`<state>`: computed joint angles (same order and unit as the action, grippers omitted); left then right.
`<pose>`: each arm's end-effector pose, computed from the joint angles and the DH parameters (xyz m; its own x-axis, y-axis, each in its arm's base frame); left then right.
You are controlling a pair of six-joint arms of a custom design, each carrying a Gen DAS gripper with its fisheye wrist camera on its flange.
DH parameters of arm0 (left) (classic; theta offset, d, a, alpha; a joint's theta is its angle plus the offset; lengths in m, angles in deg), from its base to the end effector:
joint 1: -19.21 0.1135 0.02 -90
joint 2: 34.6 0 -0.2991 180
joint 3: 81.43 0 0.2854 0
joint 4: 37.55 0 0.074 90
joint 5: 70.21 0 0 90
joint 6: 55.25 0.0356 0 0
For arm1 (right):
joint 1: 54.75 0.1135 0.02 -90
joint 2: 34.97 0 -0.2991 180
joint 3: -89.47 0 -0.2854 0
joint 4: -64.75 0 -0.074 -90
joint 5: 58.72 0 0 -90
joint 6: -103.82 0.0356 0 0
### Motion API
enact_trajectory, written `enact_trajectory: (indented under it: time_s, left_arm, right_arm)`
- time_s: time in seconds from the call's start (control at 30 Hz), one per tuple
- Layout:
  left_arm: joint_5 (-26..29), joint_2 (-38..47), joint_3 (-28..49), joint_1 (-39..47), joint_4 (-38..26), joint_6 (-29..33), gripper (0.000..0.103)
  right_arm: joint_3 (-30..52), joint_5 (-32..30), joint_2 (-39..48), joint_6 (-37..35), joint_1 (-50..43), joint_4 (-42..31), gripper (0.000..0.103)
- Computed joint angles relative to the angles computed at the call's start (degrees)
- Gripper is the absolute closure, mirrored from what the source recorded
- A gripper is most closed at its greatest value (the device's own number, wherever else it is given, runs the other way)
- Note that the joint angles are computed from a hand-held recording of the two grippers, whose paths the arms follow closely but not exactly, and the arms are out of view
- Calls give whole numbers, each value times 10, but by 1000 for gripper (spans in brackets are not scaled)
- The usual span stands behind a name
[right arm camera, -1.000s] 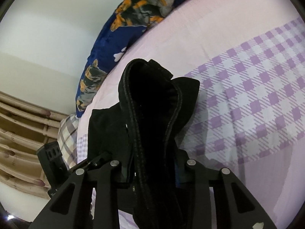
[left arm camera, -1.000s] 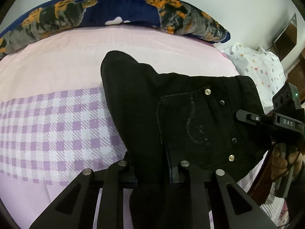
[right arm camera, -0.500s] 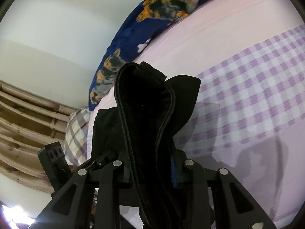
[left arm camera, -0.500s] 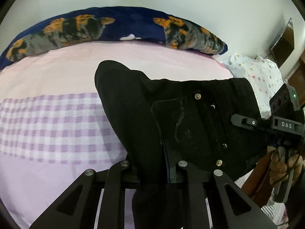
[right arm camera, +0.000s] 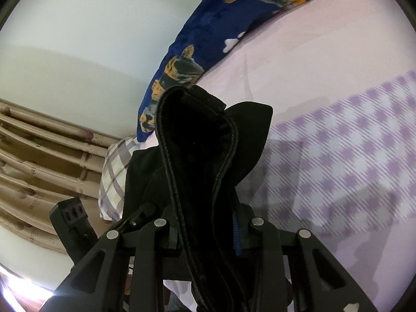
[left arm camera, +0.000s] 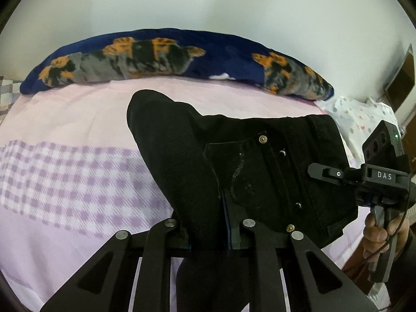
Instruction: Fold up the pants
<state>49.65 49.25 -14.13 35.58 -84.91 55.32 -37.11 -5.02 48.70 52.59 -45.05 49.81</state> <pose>0.3002 0.0697 0.2354 -0.8188 0.0771 -0.5689 0.2706 0.9257 -0.2641 0.2980 0.0723 0.1941 -0.8878 0.3602 -0.2865 0.0114 0.6394 0.7688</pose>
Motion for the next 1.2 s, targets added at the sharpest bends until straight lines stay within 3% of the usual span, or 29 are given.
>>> enact_trajectory:
  time_s: [0.4, 0.7, 0.83, 1.0, 1.2]
  left_arm:
    - [-17, 145, 134, -9, 31, -10, 86]
    - [-34, 239, 214, -20, 52, -18, 86]
    - [-52, 281, 221, -18, 81, -16, 84]
    - [-68, 311, 206, -10, 119, -18, 63]
    - [-95, 308, 178, -16, 163, -34, 54]
  right_arm:
    - [174, 15, 155, 4, 12, -28, 77]
    - [237, 42, 215, 7, 13, -38, 77]
    - [244, 97, 235, -11, 21, -48, 77]
    - [245, 162, 243, -46, 35, -67, 66]
    - [259, 209, 248, -70, 47, -98, 59]
